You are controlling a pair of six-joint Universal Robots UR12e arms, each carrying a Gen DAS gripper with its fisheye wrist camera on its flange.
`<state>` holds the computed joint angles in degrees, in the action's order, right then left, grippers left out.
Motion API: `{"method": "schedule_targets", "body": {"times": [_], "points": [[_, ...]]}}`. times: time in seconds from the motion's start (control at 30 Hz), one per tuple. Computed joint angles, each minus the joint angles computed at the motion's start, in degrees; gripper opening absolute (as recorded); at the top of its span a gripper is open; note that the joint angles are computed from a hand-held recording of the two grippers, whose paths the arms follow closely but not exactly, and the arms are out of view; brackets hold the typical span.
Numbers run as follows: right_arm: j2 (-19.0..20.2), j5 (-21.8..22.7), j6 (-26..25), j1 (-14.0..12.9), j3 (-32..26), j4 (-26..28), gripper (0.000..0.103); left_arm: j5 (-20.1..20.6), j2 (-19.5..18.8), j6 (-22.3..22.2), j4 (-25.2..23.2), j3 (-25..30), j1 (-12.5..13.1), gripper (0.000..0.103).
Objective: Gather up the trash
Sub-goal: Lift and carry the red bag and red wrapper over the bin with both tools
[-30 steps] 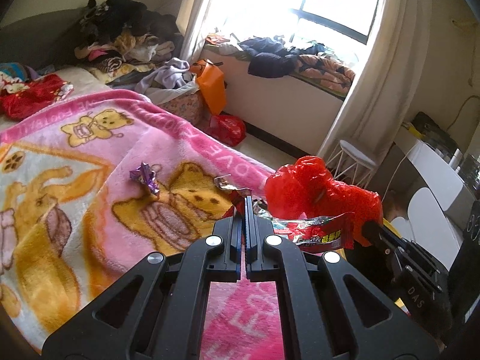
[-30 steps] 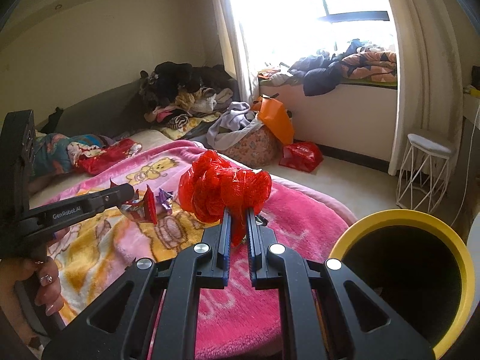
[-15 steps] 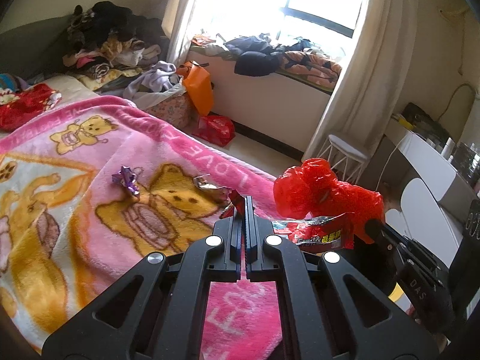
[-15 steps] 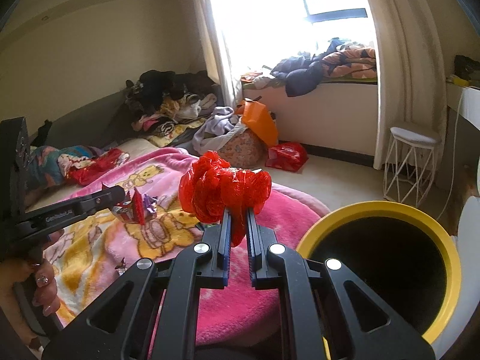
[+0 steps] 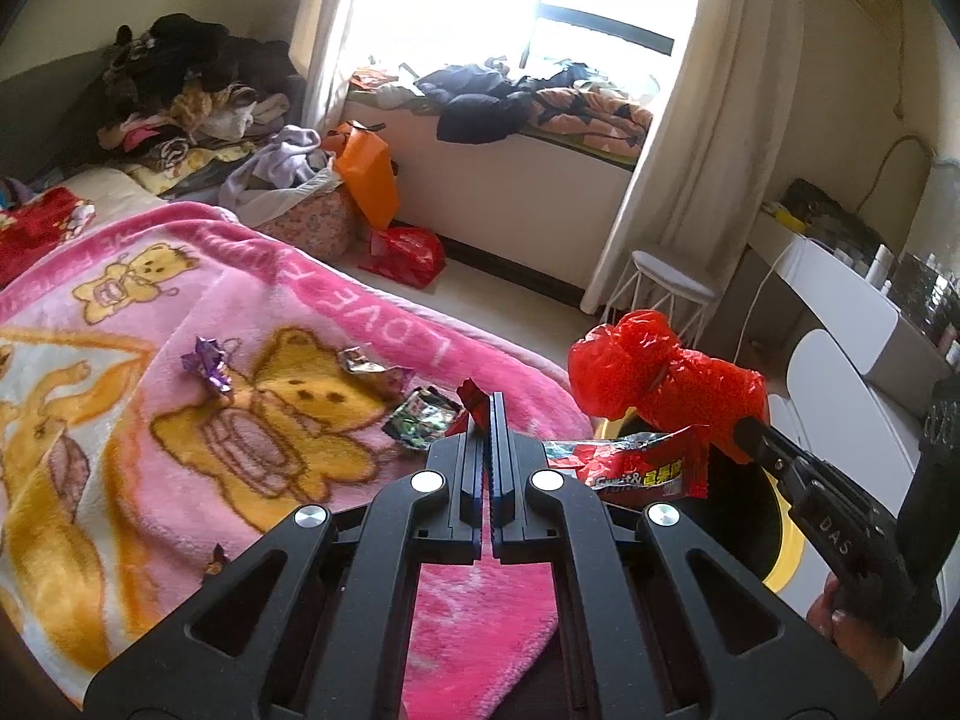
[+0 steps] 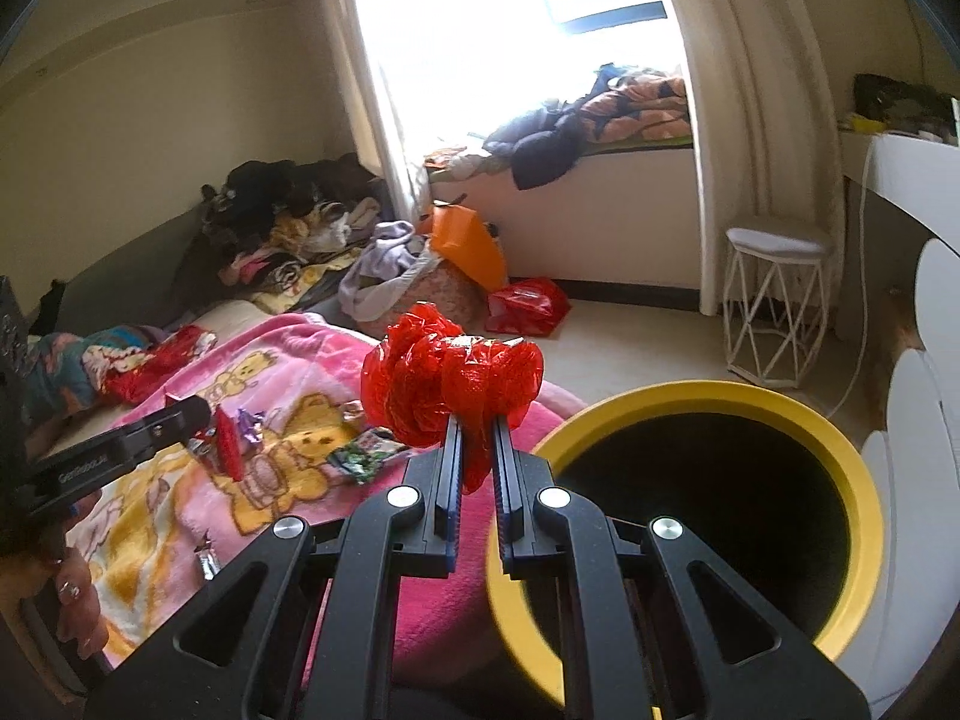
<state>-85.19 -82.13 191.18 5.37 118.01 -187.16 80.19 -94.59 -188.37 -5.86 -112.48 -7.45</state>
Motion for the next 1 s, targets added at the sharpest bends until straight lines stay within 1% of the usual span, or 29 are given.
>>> {"method": "schedule_targets", "body": {"times": [0.37,0.57,0.77,1.0], "points": [[-1.0,-2.6,3.0,-1.8,1.3,0.9,0.009,-0.2,-1.1,1.9,-0.5,0.9,-2.1,0.000],[-1.3,-3.9,3.6,-2.5,1.9,1.0,0.009,0.0,-1.8,3.4,-0.7,1.4,-3.3,0.000],[-1.6,-6.3,3.8,-2.9,2.2,1.7,0.009,-0.2,-2.4,4.7,-0.9,1.9,-4.4,0.000],[-2.3,-7.1,5.5,-4.4,2.8,4.4,0.009,-0.6,-3.2,6.6,-1.3,2.5,-5.8,0.000]]}}
